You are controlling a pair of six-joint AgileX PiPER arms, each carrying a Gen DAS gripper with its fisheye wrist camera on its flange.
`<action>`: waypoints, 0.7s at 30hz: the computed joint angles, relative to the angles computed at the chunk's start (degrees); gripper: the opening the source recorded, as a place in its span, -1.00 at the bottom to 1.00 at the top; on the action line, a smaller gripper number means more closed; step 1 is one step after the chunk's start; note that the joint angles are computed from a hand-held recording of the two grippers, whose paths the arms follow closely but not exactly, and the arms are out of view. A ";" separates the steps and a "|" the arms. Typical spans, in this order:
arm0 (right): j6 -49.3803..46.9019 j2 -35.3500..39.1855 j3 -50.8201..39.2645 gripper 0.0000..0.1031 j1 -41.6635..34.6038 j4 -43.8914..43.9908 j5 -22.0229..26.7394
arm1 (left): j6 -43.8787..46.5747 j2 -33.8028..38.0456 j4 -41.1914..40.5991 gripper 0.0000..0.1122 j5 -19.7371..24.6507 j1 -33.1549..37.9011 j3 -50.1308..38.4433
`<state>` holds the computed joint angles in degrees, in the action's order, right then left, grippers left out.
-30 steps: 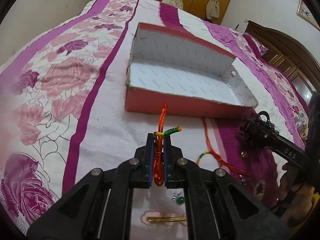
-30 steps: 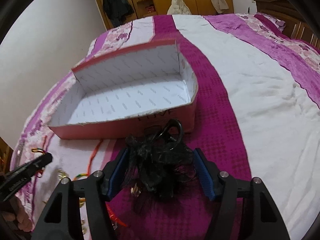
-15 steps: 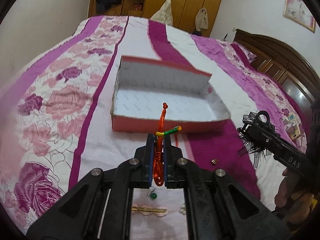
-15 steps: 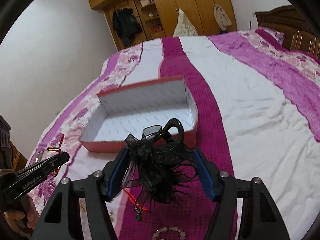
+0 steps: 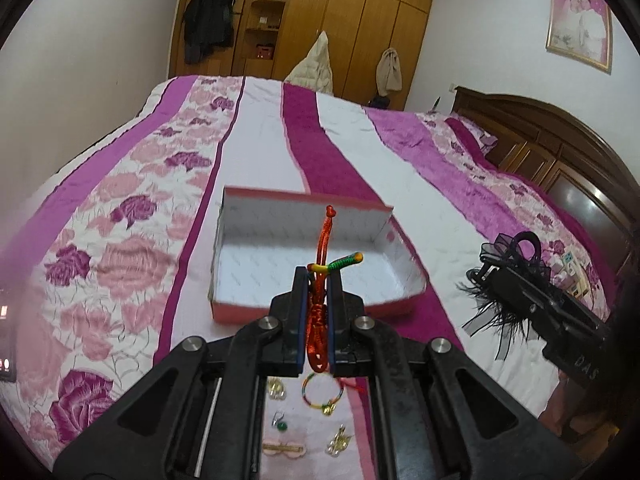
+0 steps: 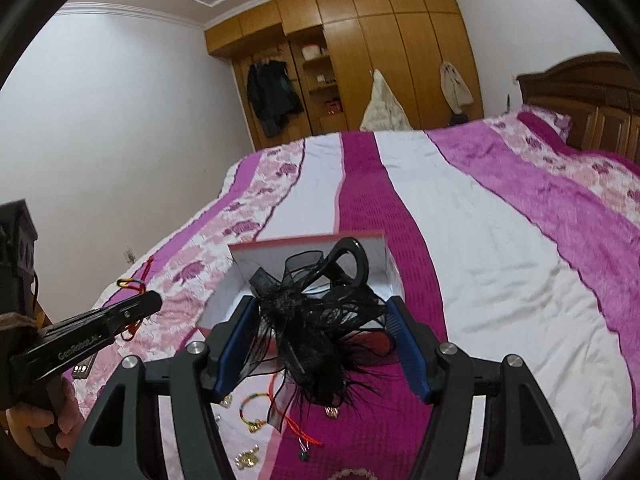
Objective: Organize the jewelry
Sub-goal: 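Carry the bracelet in the left tool while the right tool carries the hair clip into the red box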
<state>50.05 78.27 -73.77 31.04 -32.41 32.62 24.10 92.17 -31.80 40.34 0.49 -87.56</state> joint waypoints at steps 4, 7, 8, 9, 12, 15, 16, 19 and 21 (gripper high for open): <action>-0.92 1.65 -3.22 0.31 -0.27 -0.43 -0.19 | -1.65 2.36 0.66 -1.00 0.71 -0.27 -4.31; -2.88 3.27 -5.97 0.31 -1.16 1.02 -0.29 | -2.17 4.62 1.42 -1.00 0.82 -0.58 -7.73; -3.33 3.92 -6.80 0.31 -1.45 1.24 -0.36 | -2.55 5.11 1.83 -1.00 0.75 -0.80 -8.53; -3.88 4.64 -7.71 0.31 -1.76 1.61 -0.40 | -3.02 5.95 2.35 -1.00 0.91 -1.01 -9.84; -5.77 7.02 -10.27 0.31 -2.76 3.29 -0.43 | -4.39 8.47 4.32 -1.00 1.45 -1.67 -13.48; -8.67 9.91 -13.08 0.31 -3.67 5.63 0.05 | -6.89 11.45 7.65 -1.00 2.54 -2.73 -17.72; -9.72 11.01 -14.20 0.31 -4.01 6.66 0.31 | -7.62 12.90 8.47 -1.00 3.35 -2.97 -19.78; -13.53 15.25 -18.42 0.31 -5.39 10.74 1.24 | -9.86 16.86 10.79 -1.00 5.53 -3.53 -25.47; -15.41 17.78 -21.09 0.31 -6.32 12.84 1.77 | -10.97 19.43 11.78 -1.00 6.96 -3.67 -29.05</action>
